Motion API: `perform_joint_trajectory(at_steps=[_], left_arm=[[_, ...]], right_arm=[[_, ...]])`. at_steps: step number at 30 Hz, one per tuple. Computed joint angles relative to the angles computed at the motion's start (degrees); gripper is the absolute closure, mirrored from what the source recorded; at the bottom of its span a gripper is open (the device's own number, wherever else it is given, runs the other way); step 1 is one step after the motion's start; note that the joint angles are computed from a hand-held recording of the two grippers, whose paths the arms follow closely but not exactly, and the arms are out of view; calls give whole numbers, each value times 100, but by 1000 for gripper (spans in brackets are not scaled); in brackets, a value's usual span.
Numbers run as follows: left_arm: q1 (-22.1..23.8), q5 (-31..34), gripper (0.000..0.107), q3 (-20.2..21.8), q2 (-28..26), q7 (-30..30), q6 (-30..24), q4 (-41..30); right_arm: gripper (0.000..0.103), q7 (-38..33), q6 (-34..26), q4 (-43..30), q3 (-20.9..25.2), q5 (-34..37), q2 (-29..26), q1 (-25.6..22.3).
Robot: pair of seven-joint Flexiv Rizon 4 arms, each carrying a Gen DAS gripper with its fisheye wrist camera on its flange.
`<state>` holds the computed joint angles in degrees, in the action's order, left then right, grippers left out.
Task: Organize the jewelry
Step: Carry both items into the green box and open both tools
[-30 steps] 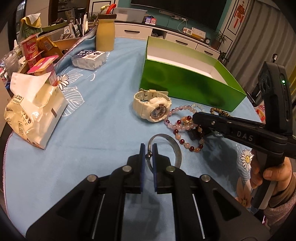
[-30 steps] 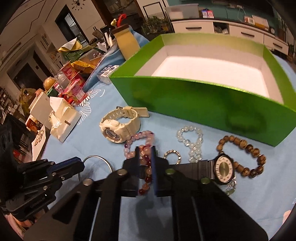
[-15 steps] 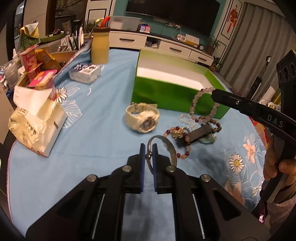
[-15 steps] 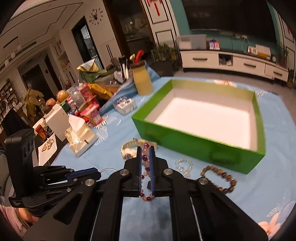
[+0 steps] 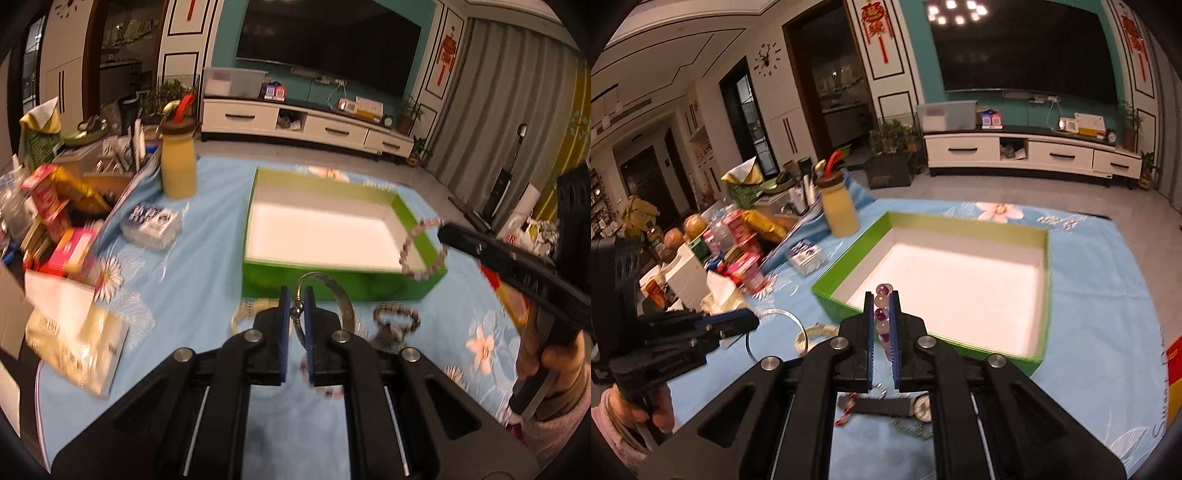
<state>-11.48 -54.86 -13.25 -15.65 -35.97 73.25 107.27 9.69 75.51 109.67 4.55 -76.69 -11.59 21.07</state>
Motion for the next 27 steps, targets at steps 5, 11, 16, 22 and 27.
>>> perform_joint_trajectory(at_steps=[5,11,16,22,27], left_arm=[[-62,595,100,-11,-487,-492,-61,-770],[-258,2018,100,251,-1404,-1834,-581,-2099],[-439,3021,100,484,-2083,-2735,-1094,-3112],[-588,3828,71,740,-2556,-3512,-1613,-3862],[-372,3920,45,540,-2283,-3434,-1143,-3420]], right_arm=[[96,-68,28,-106,-99,6,-80,-110],[96,-520,112,-302,-206,390,-355,-159],[96,-1048,149,-514,-349,1027,-682,-77],[78,-1500,-189,-553,-500,2058,-866,101],[78,-876,-58,-111,-726,1495,-524,139]])
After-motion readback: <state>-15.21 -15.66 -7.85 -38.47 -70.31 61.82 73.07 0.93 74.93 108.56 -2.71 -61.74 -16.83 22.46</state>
